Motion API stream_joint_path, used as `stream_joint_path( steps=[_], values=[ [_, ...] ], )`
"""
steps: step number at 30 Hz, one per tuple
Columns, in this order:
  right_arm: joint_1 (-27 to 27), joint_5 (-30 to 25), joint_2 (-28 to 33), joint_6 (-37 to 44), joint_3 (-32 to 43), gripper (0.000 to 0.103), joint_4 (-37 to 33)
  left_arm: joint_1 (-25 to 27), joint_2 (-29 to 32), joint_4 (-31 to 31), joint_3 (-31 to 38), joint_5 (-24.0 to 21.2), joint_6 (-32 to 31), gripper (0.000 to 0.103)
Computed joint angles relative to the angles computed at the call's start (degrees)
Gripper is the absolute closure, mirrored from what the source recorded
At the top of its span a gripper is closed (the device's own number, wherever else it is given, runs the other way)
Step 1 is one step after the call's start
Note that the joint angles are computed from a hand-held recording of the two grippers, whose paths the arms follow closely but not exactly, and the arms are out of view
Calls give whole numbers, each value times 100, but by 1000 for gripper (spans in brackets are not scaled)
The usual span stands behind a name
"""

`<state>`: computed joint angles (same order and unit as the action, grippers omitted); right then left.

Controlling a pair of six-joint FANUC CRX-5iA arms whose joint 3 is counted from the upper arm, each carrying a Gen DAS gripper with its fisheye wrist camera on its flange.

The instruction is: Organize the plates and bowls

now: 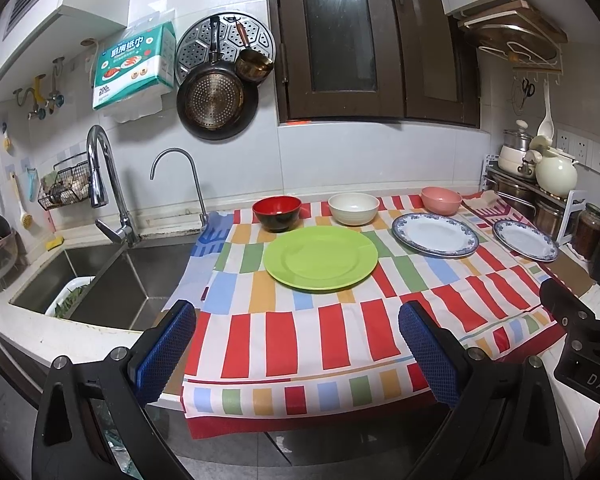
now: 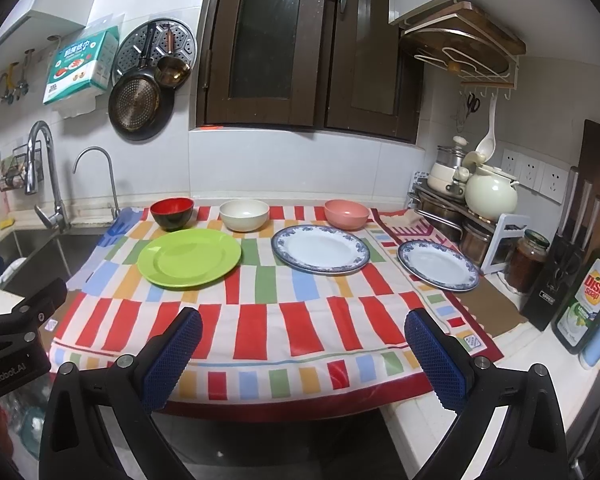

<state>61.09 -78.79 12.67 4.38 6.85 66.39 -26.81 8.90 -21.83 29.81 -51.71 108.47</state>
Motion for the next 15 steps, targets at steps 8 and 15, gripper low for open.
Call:
stream_joint_path(
  steps=[8,15],
  values=[
    [-4,8,9,2,13,1,8,18,4,14,-3,16,-17,0],
    [-6,18,16,0,13,1,16,19,59,-1,82,-21,-17,0]
  ],
)
